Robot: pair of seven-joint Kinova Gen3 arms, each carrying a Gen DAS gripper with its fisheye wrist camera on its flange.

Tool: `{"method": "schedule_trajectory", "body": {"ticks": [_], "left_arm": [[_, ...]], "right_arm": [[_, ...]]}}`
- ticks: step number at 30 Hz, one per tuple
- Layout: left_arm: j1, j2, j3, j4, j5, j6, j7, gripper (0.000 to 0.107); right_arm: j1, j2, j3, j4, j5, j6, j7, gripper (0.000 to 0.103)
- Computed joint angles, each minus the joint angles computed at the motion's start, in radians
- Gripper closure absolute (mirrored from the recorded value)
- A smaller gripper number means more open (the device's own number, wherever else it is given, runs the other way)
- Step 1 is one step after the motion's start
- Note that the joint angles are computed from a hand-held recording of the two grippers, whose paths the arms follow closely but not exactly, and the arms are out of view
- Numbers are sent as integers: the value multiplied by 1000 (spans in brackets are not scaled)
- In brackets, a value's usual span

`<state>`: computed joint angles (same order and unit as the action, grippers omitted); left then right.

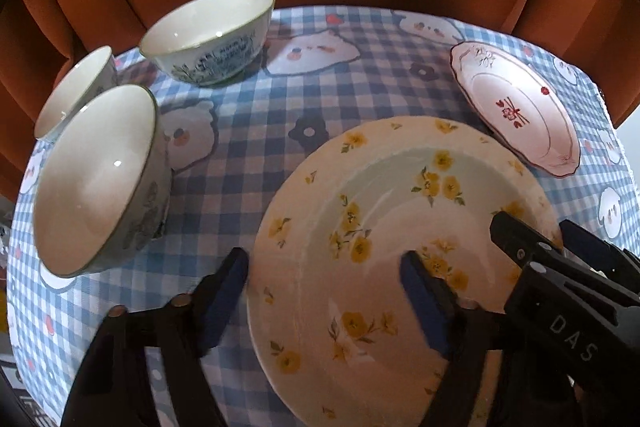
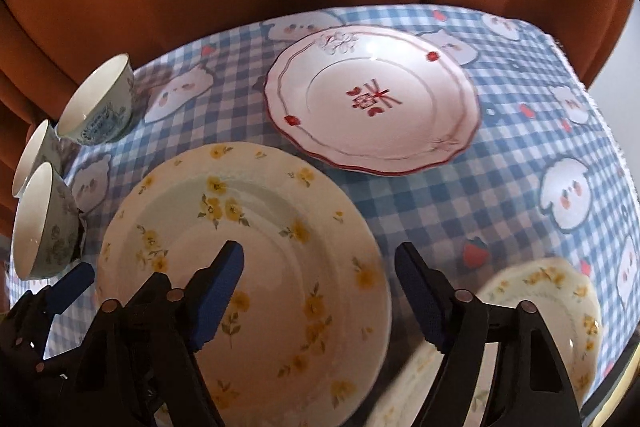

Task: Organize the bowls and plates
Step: 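Position the held plate with both tools above the deep yellow-flower plate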

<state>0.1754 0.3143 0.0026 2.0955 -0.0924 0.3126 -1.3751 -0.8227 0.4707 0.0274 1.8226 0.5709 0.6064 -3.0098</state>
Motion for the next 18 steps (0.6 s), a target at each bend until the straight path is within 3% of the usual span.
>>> {"method": "schedule_trajectory", "body": {"ticks": [9, 18], "left_arm": [[-12, 11, -6, 4, -1, 0, -17, 43], [-111, -46, 27, 76, 37, 13, -119, 43]], "right_arm": [[-11, 28, 10, -19, 5, 17, 12, 35], [-45, 15, -35, -19, -36, 37, 24, 35]]}}
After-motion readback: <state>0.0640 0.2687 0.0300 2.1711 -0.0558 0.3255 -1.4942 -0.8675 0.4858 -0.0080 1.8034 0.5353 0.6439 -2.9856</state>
